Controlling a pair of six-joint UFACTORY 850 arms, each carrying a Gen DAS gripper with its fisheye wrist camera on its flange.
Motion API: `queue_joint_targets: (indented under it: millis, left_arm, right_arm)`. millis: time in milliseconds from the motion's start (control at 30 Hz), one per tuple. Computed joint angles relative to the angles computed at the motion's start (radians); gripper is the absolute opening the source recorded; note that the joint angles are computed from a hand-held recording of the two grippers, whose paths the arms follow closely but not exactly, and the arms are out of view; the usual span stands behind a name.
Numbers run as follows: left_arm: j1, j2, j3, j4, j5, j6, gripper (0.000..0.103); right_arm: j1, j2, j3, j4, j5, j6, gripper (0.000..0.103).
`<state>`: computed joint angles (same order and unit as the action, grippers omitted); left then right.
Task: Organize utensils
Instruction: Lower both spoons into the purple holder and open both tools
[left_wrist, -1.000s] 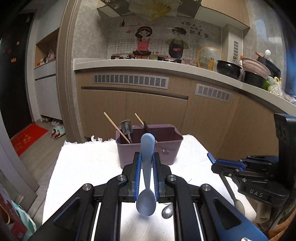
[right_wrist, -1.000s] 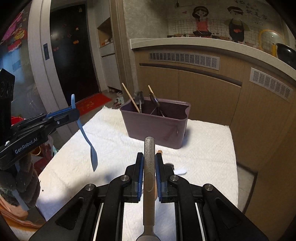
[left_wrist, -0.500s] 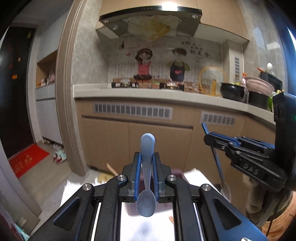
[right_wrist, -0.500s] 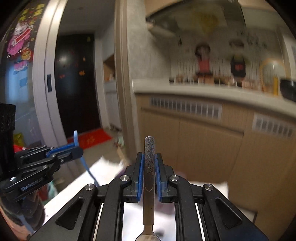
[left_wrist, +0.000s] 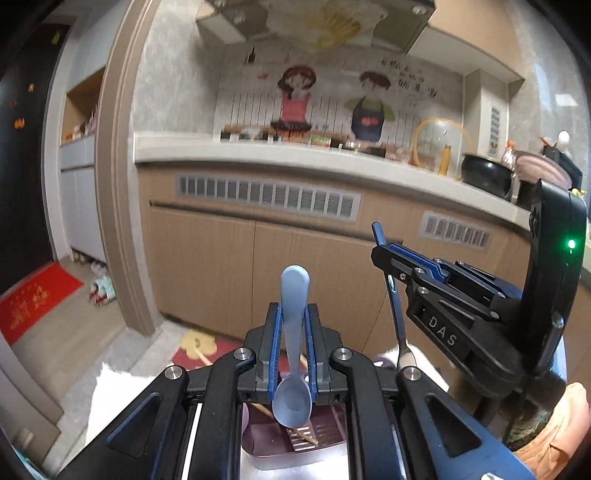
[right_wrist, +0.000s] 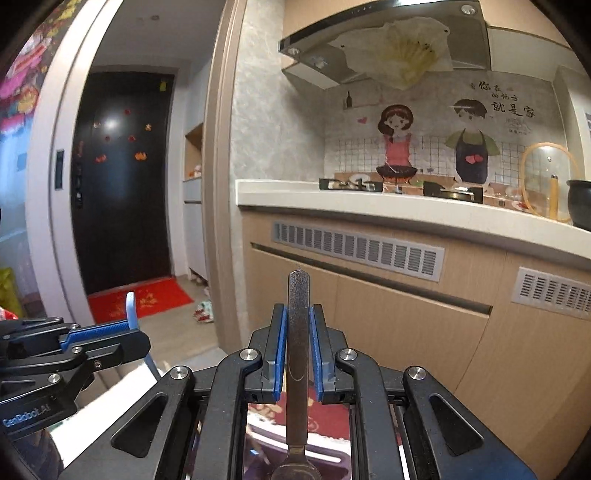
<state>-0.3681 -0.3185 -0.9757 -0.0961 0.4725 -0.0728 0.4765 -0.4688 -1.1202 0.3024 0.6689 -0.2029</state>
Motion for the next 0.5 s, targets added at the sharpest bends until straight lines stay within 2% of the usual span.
queue_joint_targets:
  millis: [233, 367, 500]
  left_arm:
    - [0.016, -0.086, -0.037, 0.055, -0.041, -0.071, 0.01]
    - [0.028, -0.107, -0.044, 0.119, -0.072, -0.155, 0.011]
    - [0.027, -0.098, -0.028, 0.107, -0.08, -0.152, 0.013]
  right_arm:
    - [-0.022, -0.101, -0.051, -0.014, -0.067, 0.038, 0.013]
    - [-0.041, -0.108, -0.032, -0.091, -0.109, 0.108, 0.014]
    - [-0.049, -0.086, -0.003, -0.128, -0.166, 0.145, 0.014]
